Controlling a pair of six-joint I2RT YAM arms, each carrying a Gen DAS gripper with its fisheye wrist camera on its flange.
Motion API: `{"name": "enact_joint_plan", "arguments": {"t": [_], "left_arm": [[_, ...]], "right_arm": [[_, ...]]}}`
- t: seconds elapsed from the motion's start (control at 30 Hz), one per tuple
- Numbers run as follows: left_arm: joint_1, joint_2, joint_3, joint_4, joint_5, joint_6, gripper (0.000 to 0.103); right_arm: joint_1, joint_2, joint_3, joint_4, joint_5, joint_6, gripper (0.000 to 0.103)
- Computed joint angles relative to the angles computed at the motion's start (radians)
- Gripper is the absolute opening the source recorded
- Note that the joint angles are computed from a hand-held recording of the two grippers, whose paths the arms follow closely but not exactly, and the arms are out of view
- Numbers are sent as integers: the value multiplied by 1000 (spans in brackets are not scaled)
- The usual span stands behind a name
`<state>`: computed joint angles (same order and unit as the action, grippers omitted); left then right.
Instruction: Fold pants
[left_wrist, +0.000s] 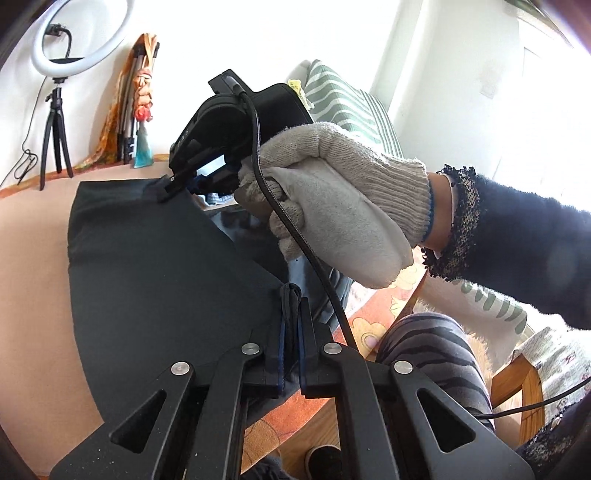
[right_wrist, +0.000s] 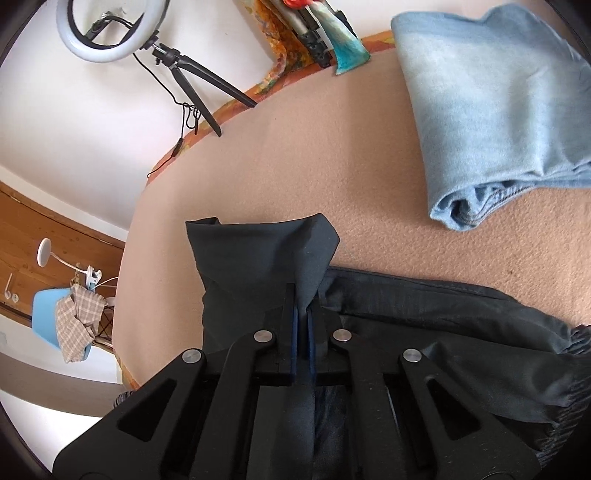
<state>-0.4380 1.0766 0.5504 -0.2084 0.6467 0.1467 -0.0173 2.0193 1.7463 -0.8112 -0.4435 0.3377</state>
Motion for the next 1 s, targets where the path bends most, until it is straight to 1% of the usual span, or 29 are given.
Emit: {"name": "enact_joint_plan", "arguments": {"t": [0.1,0.27,0.4,0.77,1.0], "left_arm": [[-18,-8,18,0,16,-12,4],[-92,-2,39,39,11,-54,4],[-148,10,47,77,0,-71,4],[-261,61,86,123,-39,-101,4],[-328,128,112,153,-65,-101,3]], "right_arm": [[-6,-30,34,-52,36,-44,5],[-35,-48,102,-155,85,-120,5],[-61,-56,133,-207,115,-167,5],[-116,-97,132,-254,171,-250,4],[-178,-128,58,-232,178,-276,4]]}}
